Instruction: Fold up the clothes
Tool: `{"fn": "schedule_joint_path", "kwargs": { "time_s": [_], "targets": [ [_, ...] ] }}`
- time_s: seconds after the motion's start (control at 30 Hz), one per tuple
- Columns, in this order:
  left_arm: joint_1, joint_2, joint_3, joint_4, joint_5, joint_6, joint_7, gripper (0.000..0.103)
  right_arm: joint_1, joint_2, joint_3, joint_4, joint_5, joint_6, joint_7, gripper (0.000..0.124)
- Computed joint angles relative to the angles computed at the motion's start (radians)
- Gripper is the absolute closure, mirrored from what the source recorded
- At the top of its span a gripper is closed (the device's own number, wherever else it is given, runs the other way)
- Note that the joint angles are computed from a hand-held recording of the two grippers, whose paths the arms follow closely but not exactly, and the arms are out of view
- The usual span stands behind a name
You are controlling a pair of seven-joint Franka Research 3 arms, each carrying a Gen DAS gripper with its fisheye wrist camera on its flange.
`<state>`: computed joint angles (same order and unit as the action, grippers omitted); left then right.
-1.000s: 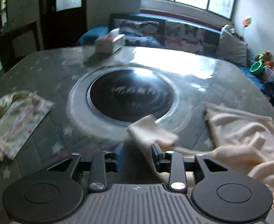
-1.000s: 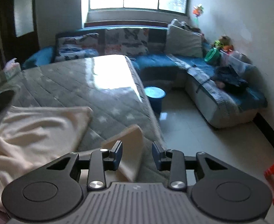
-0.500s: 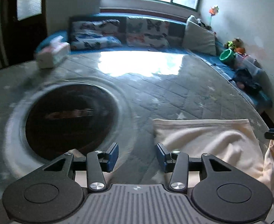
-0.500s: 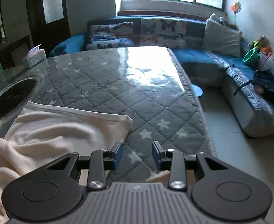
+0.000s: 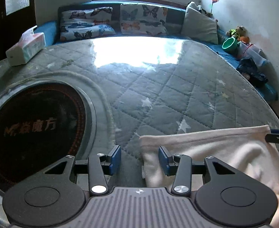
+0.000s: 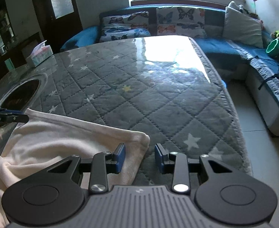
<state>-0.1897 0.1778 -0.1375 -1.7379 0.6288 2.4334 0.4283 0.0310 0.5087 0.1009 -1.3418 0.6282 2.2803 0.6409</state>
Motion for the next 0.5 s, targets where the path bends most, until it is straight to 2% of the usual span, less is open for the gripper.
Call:
{"fn": "schedule_joint_path", "kwargs": {
  "time_s": [0.07, 0.1, 0.13, 0.23, 0.5],
  "targets": [
    [0.002, 0.002, 0.001, -0.003, 0.004, 0.016, 0.003, 0.069, 0.002, 0.006, 0.002, 0.006, -0.002, -0.002, -0.003, 0.095],
    [0.006, 0.001, 0.001, -0.009, 0.0, 0.038, 0.016, 0.074, 0.004, 0.012, 0.002, 0.016, -0.005, -0.008, 0.001, 0.102],
    [0.01, 0.003, -0.001, -0.013, -0.009, 0.061, 0.032, 0.084, 0.005, 0.018, 0.002, 0.028, -0.009, -0.014, 0.005, 0.105],
    [0.007, 0.004, 0.004, -0.018, 0.013, 0.096, 0.039, 0.094, 0.012, 0.023, 0.005, 0.038, -0.017, -0.006, -0.004, 0.114],
    [0.006, -0.007, 0.035, 0.014, 0.16, 0.146, -0.055, 0.097, 0.027, 0.048, 0.035, 0.103, 0.003, 0.074, -0.065, 0.117]
  ]
}}
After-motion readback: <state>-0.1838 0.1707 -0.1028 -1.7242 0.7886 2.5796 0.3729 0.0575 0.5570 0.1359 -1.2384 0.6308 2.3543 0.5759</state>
